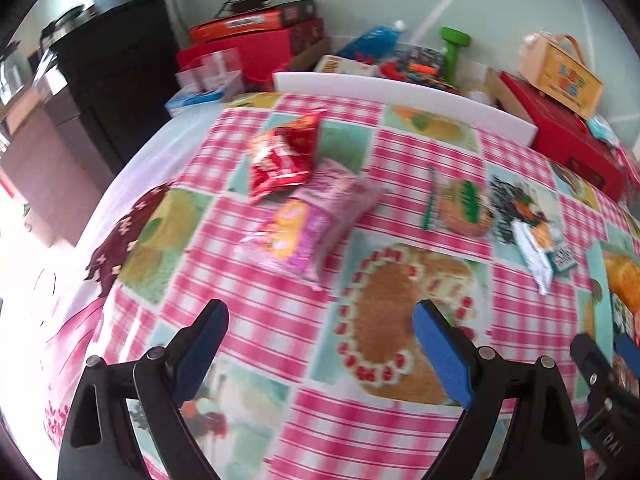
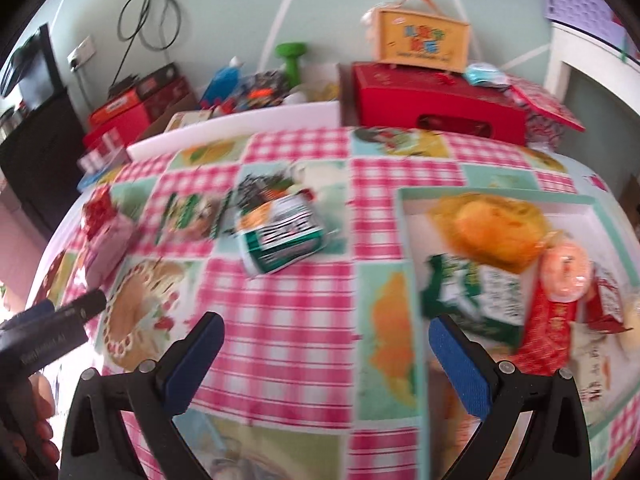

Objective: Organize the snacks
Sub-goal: 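Grasp the pink roll packet with the left tool while the right tool grasps the white-green snack bag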

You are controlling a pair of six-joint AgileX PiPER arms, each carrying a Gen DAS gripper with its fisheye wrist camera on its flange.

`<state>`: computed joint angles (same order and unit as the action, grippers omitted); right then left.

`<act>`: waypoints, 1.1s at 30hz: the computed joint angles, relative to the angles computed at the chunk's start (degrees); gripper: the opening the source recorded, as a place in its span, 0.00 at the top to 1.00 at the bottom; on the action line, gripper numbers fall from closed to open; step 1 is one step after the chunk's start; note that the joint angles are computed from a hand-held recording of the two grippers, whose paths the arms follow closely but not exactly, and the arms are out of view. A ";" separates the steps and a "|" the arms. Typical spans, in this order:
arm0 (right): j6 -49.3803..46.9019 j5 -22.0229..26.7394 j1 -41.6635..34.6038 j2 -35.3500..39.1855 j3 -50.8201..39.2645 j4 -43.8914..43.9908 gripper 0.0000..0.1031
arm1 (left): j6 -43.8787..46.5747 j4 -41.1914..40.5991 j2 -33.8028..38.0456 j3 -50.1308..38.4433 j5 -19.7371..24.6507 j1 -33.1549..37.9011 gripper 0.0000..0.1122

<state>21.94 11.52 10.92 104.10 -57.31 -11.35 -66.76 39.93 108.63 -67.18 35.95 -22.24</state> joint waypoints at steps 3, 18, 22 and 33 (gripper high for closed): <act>-2.39 -0.09 1.34 1.32 -0.85 3.41 0.00 | -1.27 0.66 -0.82 1.38 -0.81 1.42 0.17; 12.50 -2.08 5.12 6.44 -4.10 -9.96 0.00 | -2.25 3.69 -0.05 2.67 -8.58 6.87 0.17; 17.34 -4.34 4.14 6.64 -4.48 -14.44 0.00 | -0.45 3.03 0.37 2.47 -12.02 7.70 0.17; 5.93 0.14 2.36 11.19 -13.12 -5.79 0.00 | 10.35 -6.95 4.09 -1.99 -17.72 10.99 0.17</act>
